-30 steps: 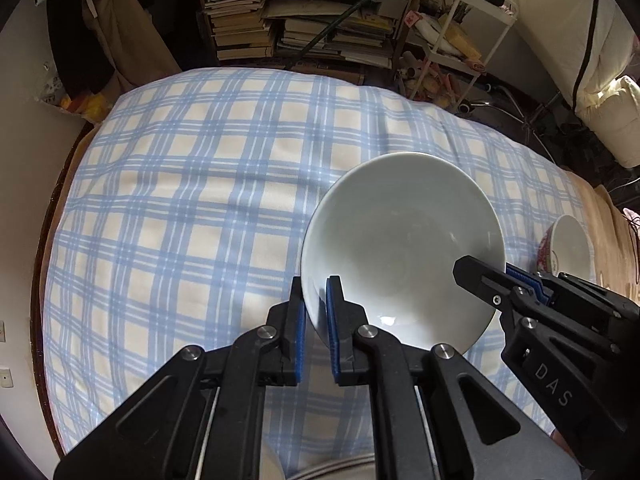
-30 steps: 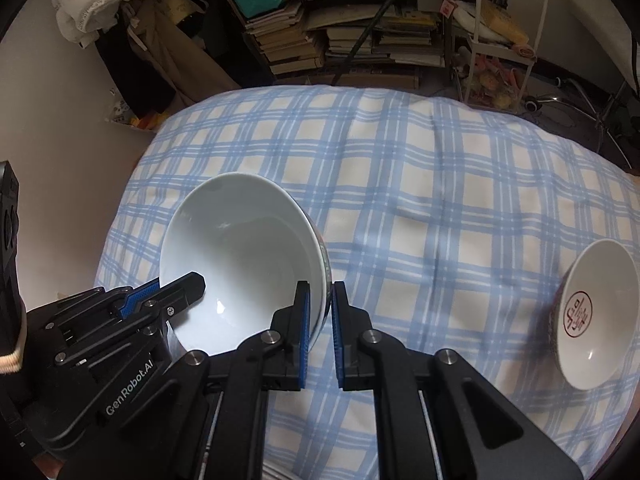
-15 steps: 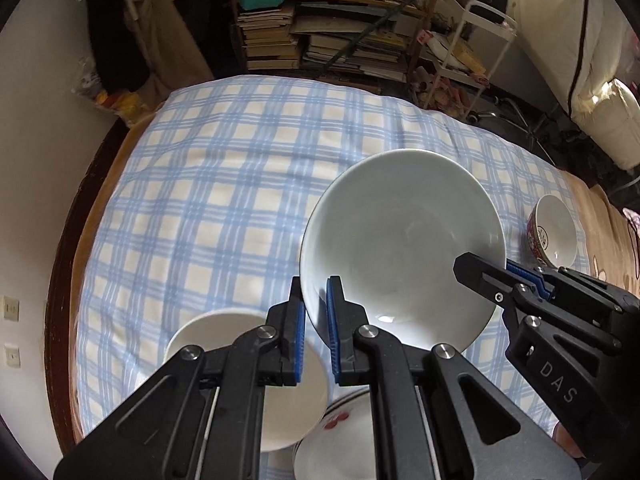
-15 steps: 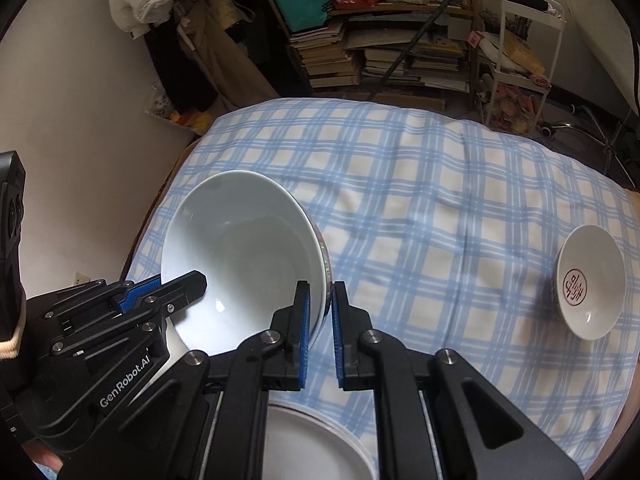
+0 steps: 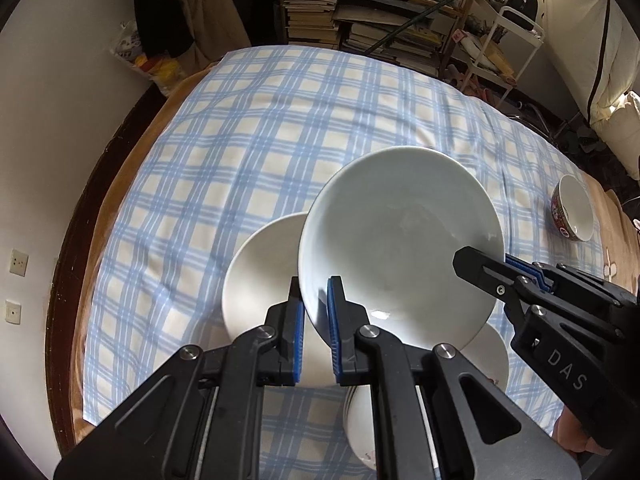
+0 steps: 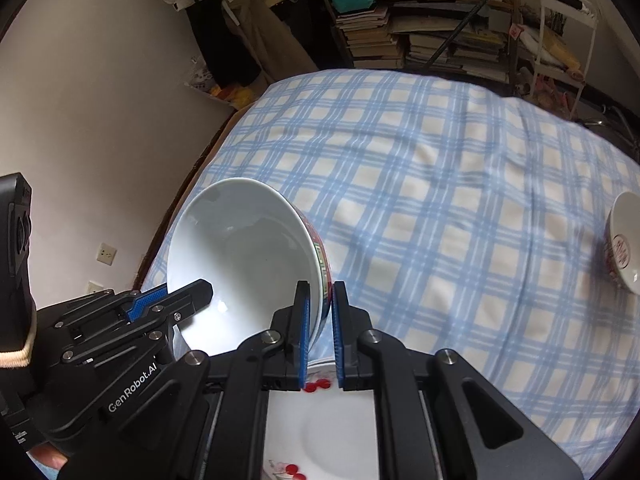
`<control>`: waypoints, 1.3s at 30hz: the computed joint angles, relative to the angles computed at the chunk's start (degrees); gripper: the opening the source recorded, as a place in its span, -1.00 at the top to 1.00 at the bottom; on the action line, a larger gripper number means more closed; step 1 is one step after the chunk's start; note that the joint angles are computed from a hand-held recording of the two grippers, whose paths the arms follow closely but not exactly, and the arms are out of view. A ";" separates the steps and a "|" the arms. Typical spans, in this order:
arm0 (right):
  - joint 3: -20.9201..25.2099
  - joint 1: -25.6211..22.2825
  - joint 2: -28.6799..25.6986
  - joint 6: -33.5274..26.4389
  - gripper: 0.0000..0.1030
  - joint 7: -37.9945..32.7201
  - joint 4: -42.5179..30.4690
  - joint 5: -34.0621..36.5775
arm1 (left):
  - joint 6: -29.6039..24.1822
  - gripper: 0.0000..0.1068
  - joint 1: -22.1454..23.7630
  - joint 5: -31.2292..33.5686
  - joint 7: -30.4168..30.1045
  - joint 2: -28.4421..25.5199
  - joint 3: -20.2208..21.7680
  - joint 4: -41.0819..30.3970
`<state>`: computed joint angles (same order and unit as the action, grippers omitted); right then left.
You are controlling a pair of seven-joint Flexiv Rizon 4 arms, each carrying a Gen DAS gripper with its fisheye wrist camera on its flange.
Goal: Organize plates and bowls
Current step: 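Carry the red-patterned bowl and nest it with the white bowl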
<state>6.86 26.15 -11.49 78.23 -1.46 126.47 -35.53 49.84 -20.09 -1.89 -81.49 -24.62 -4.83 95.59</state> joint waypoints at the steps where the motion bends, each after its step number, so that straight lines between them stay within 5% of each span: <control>1: 0.17 0.16 -0.46 0.00 0.77 -0.12 -0.29 0.10 | -0.10 0.80 0.16 0.00 0.09 0.06 0.11 0.26; 39: 2.57 3.99 -10.66 -7.01 0.77 -15.07 -10.32 14.54 | 1.77 0.80 2.56 -0.18 1.00 -3.03 1.32 3.13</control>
<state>9.42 30.13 -22.15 71.22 -16.54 116.15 -20.99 51.62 -17.54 -2.06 -80.50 -27.65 -3.51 98.72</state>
